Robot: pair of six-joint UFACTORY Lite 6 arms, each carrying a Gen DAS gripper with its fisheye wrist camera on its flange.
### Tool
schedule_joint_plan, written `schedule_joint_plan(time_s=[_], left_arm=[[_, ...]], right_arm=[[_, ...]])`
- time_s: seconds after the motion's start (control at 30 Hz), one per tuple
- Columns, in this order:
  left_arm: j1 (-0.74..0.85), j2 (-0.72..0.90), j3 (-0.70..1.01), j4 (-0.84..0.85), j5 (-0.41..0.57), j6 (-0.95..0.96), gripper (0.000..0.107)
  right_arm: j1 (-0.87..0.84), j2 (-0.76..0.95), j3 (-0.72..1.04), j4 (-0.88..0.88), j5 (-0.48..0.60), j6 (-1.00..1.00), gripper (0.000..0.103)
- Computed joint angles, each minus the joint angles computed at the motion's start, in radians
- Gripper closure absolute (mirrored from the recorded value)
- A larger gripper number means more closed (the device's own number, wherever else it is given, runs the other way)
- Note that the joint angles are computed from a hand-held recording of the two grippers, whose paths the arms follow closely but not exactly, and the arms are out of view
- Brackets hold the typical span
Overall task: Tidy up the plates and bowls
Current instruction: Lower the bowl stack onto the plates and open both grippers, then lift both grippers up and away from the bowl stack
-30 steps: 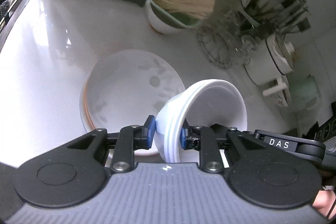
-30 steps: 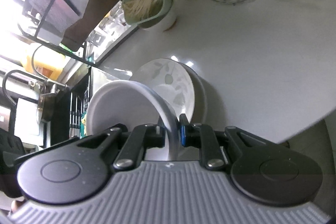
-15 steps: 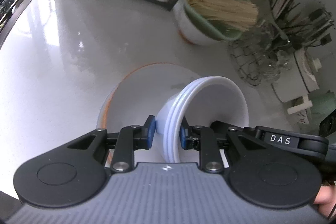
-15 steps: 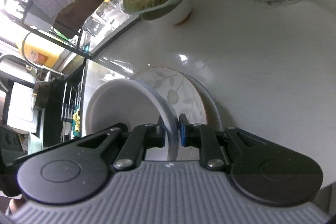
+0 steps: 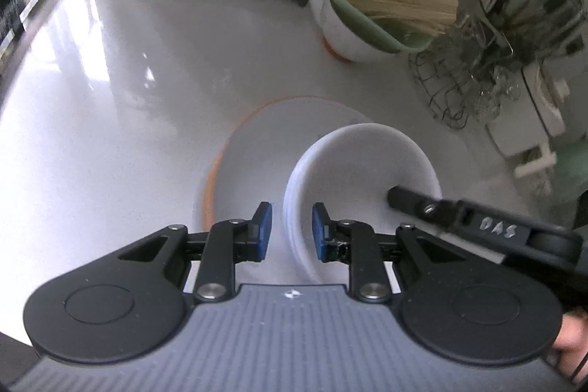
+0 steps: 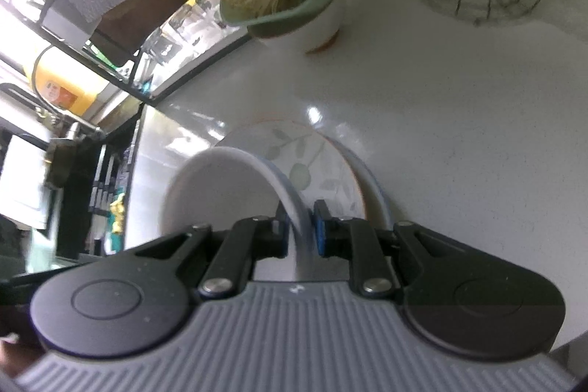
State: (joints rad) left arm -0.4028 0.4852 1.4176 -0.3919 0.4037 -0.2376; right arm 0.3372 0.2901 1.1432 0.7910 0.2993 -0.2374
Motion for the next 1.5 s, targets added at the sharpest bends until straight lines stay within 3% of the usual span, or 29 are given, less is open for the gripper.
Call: schedule_joint_plan(time_s=[0.13, 0.3, 0.47, 0.53, 0.7, 1.0, 1.33, 1.4, 1.5], left_arm=[[0.02, -0.075, -0.012, 0.055, 0.057, 0.001, 0.078], [0.013, -0.184, -0.027, 0.093, 0.099, -0.001, 0.077], [-0.029, -0.263, 0.006, 0.188, 0.136, -0.078, 0.077], [-0.068, -0.297, 0.019, 0.275, 0.144, -0.156, 0.077], [-0.208, -0.378, 0.035, 0.539, 0.186, -0.472, 0.077], [-0.518, -0.47, 0.072, 0.931, 0.386, -0.981, 0.077], [-0.796, -0.437, 0.118, 1.161, 0.58, -1.284, 0.074], [-0.833, -0.422, 0.126, 1.175, 0.61, -1.312, 0.074], [-0.884, -0.4, 0.141, 1.193, 0.656, -1.35, 0.066]], right_arm=[[0.018, -0.091, -0.054, -0.043, -0.047, 0.06, 0.073], [0.059, -0.217, -0.109, -0.38, -0.079, 0.44, 0.072], [0.103, -0.366, -0.149, -0.747, -0.045, 0.84, 0.072], [0.111, -0.423, -0.155, -0.816, -0.02, 0.897, 0.072], [0.095, -0.575, -0.185, -0.801, 0.042, 0.802, 0.072], [-0.015, -0.909, -0.291, -0.627, 0.187, 0.509, 0.072], [-0.128, -1.177, -0.385, -0.553, 0.306, 0.302, 0.072], [-0.184, -1.216, -0.412, -0.463, 0.335, 0.199, 0.072], [-0.23, -1.283, -0.454, -0.417, 0.369, 0.13, 0.072]])
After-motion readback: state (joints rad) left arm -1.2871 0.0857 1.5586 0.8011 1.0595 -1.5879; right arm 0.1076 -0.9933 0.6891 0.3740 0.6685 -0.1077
